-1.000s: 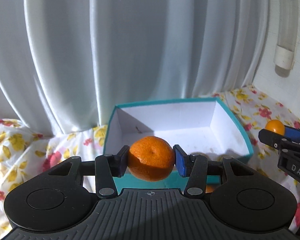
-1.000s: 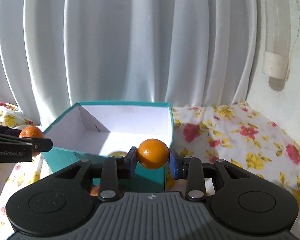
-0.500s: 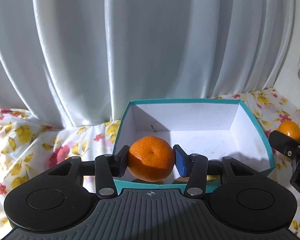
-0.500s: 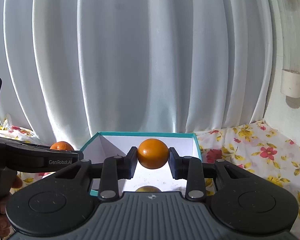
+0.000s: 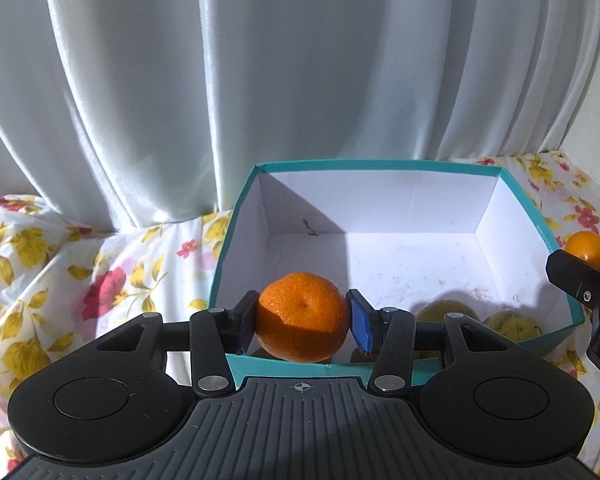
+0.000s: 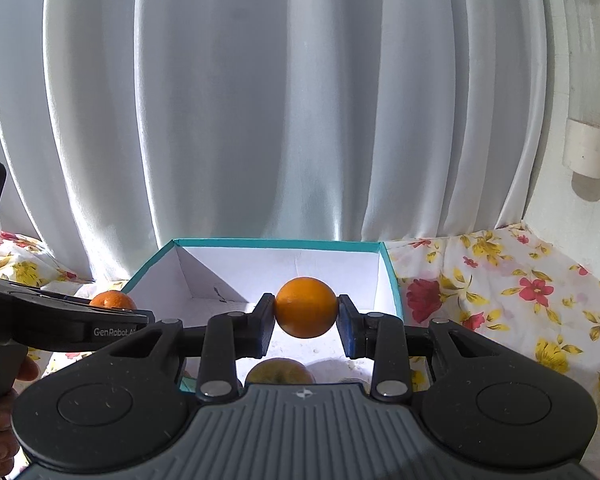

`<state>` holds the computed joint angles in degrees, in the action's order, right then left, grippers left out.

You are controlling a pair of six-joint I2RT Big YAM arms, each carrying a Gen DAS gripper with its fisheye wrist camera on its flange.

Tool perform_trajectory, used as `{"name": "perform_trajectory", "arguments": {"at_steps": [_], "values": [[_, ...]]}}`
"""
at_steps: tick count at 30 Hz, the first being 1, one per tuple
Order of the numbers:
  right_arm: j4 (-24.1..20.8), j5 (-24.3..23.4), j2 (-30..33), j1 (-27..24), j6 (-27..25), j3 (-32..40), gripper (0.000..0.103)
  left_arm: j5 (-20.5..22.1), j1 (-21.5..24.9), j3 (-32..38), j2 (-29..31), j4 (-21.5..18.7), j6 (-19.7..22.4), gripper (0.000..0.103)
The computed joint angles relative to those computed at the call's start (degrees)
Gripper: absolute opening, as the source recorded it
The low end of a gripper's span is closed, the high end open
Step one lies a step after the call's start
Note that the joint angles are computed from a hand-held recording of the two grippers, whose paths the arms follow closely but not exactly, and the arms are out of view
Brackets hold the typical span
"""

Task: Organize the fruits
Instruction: 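Carry the mandarin over the teal box with the left tool while the right tool carries the kumquat there, then open the left tool to drop the mandarin while the right tool releases the kumquat in the box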

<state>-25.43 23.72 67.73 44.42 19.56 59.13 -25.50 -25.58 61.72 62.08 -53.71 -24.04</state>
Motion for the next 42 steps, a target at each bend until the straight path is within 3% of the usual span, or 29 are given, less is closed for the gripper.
{"name": "perform_trajectory", "arguments": {"at_steps": [42], "values": [[-1.32,-0.35,6.67,-1.93,-0.28,0.87,0.032,1.72,1.52,-0.72,2.58,1.09,0.35,0.052]]}}
